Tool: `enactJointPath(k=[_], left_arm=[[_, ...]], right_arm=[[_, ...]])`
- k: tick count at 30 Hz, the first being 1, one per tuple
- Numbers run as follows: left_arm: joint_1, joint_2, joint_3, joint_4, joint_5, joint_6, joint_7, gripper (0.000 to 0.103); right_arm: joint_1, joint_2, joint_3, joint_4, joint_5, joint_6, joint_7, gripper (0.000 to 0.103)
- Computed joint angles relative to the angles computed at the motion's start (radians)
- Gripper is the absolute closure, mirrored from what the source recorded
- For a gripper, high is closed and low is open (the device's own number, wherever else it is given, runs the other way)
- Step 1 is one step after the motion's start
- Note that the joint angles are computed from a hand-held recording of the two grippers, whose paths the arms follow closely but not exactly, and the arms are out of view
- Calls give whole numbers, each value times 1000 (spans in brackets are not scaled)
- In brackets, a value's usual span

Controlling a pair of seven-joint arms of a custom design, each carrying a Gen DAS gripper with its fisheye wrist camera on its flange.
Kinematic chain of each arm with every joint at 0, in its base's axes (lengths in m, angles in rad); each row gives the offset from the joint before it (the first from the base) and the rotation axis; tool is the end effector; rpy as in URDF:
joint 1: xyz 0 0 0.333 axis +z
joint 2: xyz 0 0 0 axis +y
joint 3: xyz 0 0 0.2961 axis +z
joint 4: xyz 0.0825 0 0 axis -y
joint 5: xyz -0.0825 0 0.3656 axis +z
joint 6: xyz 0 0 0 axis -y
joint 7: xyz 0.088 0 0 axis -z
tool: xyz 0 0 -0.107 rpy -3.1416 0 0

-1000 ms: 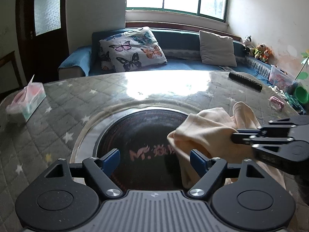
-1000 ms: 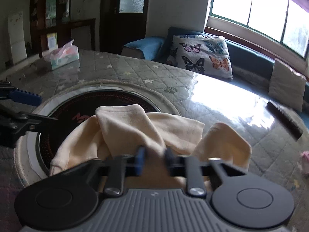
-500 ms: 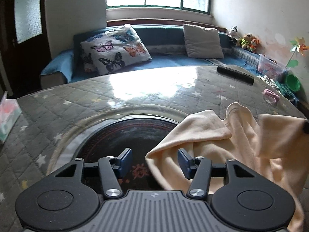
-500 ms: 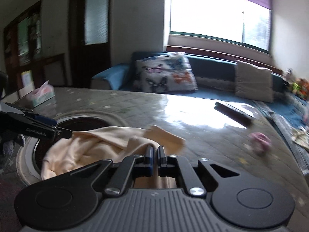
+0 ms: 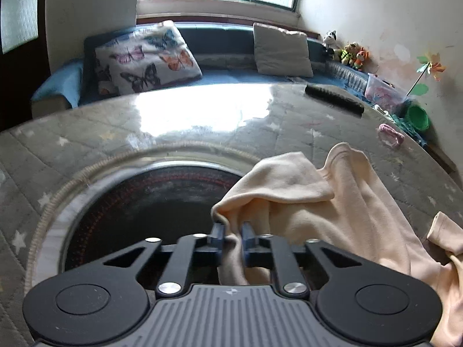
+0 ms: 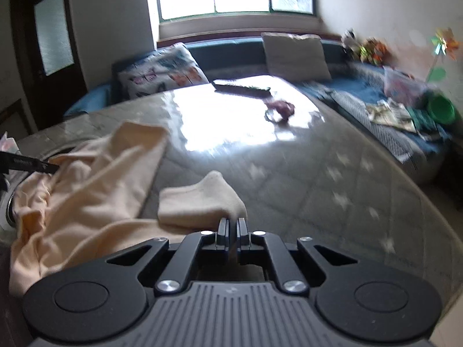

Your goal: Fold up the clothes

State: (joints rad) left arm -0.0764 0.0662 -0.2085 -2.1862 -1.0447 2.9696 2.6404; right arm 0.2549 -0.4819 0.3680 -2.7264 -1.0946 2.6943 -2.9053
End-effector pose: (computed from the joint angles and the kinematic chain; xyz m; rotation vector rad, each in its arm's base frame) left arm 0.5476 -0.0974 0.4075 -1.4617 2.1422 -1.0009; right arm 0.3038 0.2464 0.3814 -1.4918 1.9238 -0.7956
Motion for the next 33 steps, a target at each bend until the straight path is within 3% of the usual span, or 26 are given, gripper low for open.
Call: enactJointPath(k=[5, 10, 12, 17, 23, 25, 27, 30, 31, 33], left_arm=[[-16, -59, 0, -35, -217, 71, 168, 96], [-55, -170, 49, -105, -476, 143, 354, 96], [-57, -224, 70, -153, -500, 136, 366, 96], [-49, -307, 97, -289, -320, 179, 160, 96], [-77, -444, 175, -430, -292, 172, 24, 96], [-33, -520, 148, -498, -195, 152, -90, 96], [79, -593, 76, -562, -44, 91, -260, 96], [151, -675, 43, -630, 77, 27, -372, 96], [181, -692, 34, -641, 121, -9, -408, 96], [170, -712, 68, -662, 152, -29, -416, 92]], right_arm=[[7, 15, 4, 11, -4, -17, 2, 98], [15, 24, 1, 22, -16, -33, 26, 98], [20, 17, 0, 16, -18, -37, 43, 98], [34, 3, 4, 6, -16, -48, 54, 98], [53, -14, -2, -11, 20, -66, 42, 98], [65, -23, -6, -18, 54, -76, 15, 98], [75, -37, -4, -26, 89, -89, -8, 98], [87, -54, 5, -32, 154, -137, -46, 94], [85, -66, 9, -40, 163, -147, -48, 93], [83, -88, 19, -47, 173, -162, -48, 92]])
